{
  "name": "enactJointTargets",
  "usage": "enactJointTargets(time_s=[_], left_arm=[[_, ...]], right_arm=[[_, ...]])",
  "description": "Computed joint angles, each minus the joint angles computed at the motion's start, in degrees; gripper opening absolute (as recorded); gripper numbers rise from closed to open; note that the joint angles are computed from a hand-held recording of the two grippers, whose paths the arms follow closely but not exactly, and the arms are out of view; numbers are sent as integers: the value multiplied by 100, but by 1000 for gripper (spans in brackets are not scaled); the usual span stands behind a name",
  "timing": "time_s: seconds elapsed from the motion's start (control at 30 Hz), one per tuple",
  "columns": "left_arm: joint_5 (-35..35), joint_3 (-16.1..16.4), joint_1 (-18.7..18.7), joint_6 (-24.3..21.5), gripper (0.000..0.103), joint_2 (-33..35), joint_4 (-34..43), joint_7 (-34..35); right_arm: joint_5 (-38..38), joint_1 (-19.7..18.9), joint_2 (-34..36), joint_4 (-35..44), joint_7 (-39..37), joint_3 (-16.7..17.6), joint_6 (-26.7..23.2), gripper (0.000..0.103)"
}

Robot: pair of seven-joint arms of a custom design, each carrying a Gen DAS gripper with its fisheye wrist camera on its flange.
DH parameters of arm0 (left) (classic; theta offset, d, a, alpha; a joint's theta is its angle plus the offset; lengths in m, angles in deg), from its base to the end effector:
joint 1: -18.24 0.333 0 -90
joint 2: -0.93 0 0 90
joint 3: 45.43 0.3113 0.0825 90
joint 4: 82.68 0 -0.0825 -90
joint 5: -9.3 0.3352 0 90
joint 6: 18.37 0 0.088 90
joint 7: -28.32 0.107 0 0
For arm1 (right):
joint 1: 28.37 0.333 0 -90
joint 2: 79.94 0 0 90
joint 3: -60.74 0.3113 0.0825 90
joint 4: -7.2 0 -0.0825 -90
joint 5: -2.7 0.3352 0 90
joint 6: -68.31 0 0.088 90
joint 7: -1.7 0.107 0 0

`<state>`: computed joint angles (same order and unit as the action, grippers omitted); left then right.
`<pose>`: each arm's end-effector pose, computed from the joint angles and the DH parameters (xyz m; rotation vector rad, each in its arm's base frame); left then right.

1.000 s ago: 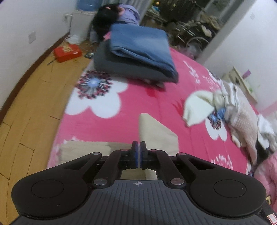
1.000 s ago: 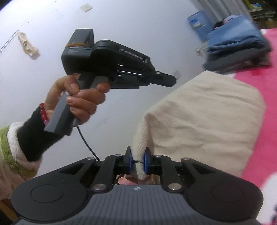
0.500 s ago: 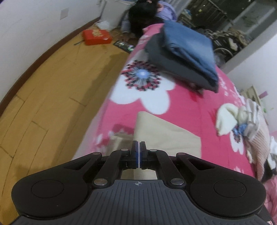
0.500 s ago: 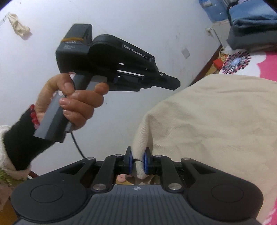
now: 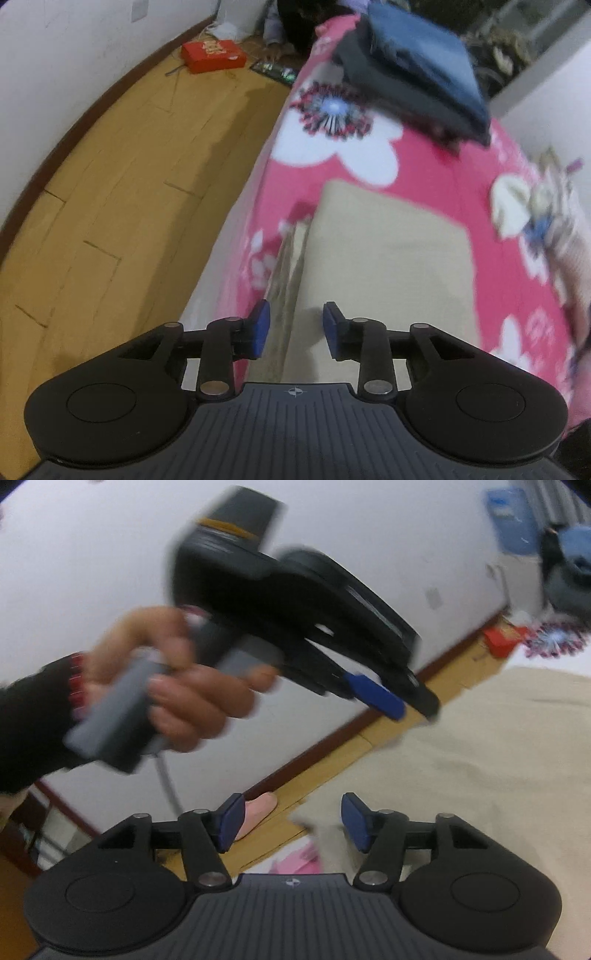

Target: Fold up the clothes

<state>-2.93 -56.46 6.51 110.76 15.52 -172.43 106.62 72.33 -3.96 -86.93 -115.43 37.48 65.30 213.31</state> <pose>0.5818 -0.2347 0.5536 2.0627 -2.2297 0.7676 0.4486 0.2387 0.5248 -1.8885 1.0149 0.1313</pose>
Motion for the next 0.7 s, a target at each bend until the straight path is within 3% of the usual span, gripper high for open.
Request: enactJointTargets(time_s=[0.1, 0.2, 0.3, 0.4, 0.7], left_arm=[[59, 7, -9, -28, 32, -75, -244, 47], [-158, 3, 64, 175, 35, -225, -584, 81], [-423, -7, 142, 362, 38, -351, -829, 131], [-789, -49, 219, 457, 40, -370, -948, 319], [-1893, -118, 396, 747, 45, -330, -1288, 767]], right_arm=[[105, -162, -432, -368, 171, -271, -580, 60], [819, -525, -982, -967, 393, -829, -1142, 60], [1525, -1076, -1316, -1542, 1129, -1228, -1061, 63], [1840, -1518, -1127, -1710, 1809, -1322, -865, 67], [1703, -1915, -2, -1222, 2029, -1044, -2076, 67]])
